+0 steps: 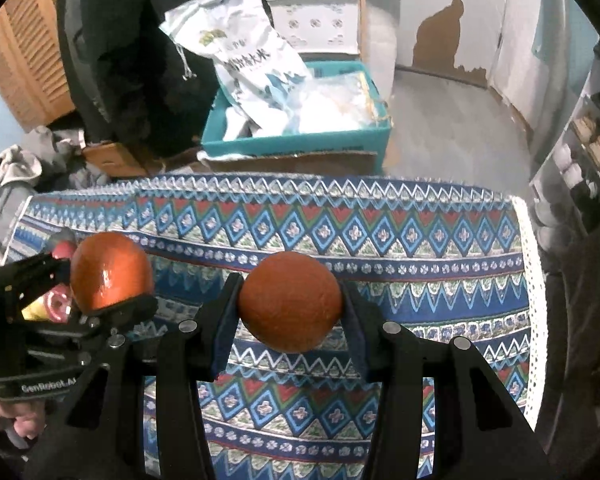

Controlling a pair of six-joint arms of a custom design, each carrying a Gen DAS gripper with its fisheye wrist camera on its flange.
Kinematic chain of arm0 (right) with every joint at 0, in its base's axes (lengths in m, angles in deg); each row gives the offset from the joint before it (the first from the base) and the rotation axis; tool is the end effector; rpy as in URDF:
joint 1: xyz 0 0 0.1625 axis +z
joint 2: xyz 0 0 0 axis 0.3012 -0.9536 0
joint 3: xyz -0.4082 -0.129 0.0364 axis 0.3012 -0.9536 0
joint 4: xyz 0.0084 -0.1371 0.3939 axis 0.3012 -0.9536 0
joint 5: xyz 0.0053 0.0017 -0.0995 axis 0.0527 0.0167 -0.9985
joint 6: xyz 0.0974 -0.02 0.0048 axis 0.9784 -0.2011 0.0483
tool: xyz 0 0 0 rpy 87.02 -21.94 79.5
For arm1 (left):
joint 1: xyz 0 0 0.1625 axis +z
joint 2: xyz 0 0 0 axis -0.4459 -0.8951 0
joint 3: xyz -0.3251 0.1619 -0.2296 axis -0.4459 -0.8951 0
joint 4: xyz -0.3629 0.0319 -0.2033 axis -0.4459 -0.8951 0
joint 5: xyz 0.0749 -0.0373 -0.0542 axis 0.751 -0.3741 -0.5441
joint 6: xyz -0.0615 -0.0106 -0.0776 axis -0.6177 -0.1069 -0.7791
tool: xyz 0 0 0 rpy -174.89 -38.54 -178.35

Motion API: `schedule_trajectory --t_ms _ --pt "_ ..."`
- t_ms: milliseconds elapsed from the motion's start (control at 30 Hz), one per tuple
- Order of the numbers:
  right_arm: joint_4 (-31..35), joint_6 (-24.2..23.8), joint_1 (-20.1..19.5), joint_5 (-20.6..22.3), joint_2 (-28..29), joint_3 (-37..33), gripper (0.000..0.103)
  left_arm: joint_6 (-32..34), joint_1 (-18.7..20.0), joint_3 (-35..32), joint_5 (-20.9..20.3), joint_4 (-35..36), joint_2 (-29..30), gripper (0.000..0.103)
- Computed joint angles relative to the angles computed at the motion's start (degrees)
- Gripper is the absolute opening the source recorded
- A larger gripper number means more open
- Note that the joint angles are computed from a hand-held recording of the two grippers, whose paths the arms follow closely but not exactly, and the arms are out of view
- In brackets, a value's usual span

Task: Organize fruits
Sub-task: 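Lift the large orange with the left gripper while the right gripper lifts the tangerine, then carry the orange and tangerine over the glass bowl with both grippers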

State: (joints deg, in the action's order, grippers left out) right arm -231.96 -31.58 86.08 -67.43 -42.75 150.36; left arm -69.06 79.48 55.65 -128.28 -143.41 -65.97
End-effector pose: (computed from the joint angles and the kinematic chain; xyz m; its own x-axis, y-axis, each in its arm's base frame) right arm 0.2533 -0.7420 0.3137 -0.7833 -0.0359 0.6206 -0.3597 0.8405 -0.4053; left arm -0.3573 -0.7783 0.1873 -0.7521 0.4406 -0.4901 0.5660 0.8128 -0.1377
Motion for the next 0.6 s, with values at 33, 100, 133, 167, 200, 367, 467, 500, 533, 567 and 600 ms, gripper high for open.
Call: schedule_trajectory --t_ms 33,100,133,167,200,367,467,500,533,567,600 --pt "0.0 -0.1 0.3 0.2 0.0 -0.1 0.046 -0.1 -0.1 0.4 -0.2 -0.2 -0.4 0.067" --pt "-0.1 -0.2 0.8 0.3 0.0 -0.2 0.046 -0.2 -0.3 1.7 -0.7 -0.8 -1.7 0.067" --pt "-0.1 -0.3 1.2 0.4 0.0 -0.3 0.046 0.0 -0.5 2.4 -0.8 -1.1 -2.3 0.067" --pt "-0.2 -0.3 1.4 0.6 0.1 -0.4 0.046 0.2 -0.6 3.0 -0.8 -1.6 -2.9 0.067" --pt "-0.2 -0.4 1.7 0.8 0.1 -0.4 0.046 0.5 -0.9 3.8 -0.6 -2.1 -3.6 0.067" --pt "0.0 -1.2 3.1 1.5 0.2 -0.7 0.046 2.0 -1.7 8.0 0.6 -4.8 -7.2 0.067" --pt "0.1 -1.3 3.7 2.6 0.1 -0.9 0.046 1.9 -1.9 9.6 1.0 -5.5 -9.0 0.067" --pt "0.1 -1.4 4.0 2.7 0.1 -1.0 0.046 1.6 -1.9 10.2 1.0 -5.8 -9.7 0.067" --pt "0.0 -1.6 4.2 2.8 0.1 -0.9 0.046 1.4 -2.0 10.8 1.1 -6.1 -10.3 0.067" --pt "-0.1 -1.8 4.5 3.0 0.0 -0.9 0.046 1.4 -2.0 11.3 1.3 -6.4 -10.9 0.067" --pt "-0.1 -1.9 4.8 3.2 0.0 -0.9 0.046 1.5 -2.2 11.8 1.4 -6.8 -11.4 0.067"
